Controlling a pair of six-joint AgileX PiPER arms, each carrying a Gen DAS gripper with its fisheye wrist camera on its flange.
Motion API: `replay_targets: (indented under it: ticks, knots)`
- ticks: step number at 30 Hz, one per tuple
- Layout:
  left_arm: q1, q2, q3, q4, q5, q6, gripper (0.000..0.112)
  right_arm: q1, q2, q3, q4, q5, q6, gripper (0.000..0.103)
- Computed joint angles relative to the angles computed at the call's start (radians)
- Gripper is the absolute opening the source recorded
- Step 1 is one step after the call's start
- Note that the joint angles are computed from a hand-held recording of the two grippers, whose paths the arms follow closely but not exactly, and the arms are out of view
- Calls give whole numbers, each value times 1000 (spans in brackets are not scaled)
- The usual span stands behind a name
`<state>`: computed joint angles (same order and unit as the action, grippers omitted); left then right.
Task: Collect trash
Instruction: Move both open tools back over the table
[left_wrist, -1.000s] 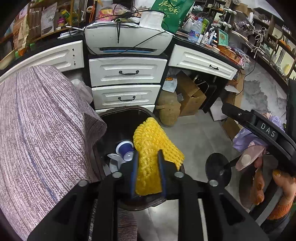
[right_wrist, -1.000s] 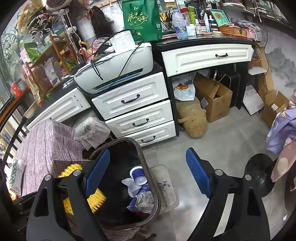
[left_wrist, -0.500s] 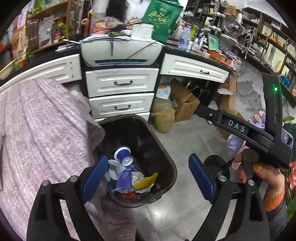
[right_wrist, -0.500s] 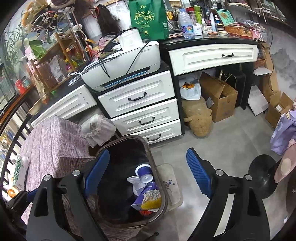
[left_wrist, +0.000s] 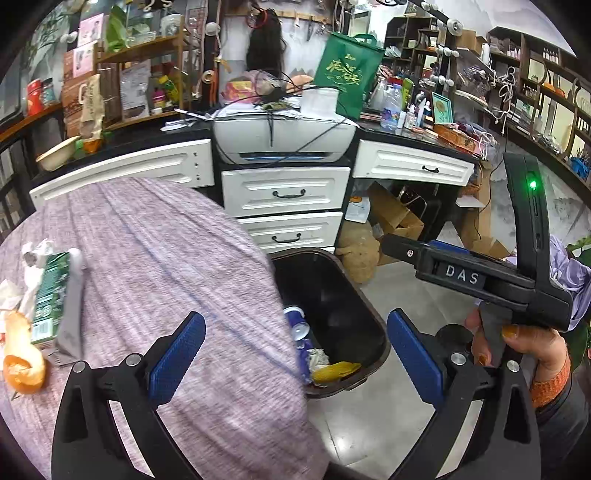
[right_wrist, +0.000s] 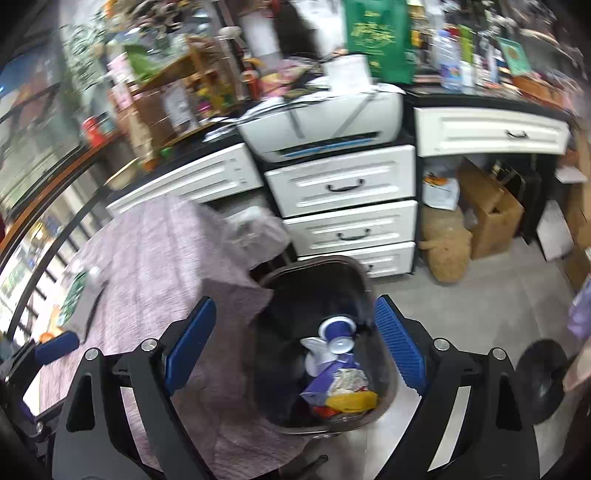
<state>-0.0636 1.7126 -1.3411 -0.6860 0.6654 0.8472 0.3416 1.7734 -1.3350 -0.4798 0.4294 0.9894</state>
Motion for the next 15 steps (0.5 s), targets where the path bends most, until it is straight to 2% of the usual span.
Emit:
replay_targets:
  ticks: [5, 9, 15]
  knots:
    - [61, -26, 24, -9, -2, 38, 97, 64, 27, -68, 98, 10, -129, 87]
    - [129, -23, 19, -43, 33, 56, 97, 106, 55, -124, 151, 36, -203, 87]
    - [238, -47, 59, -73, 38, 123, 97, 169, 121, -243, 268, 96, -353, 87]
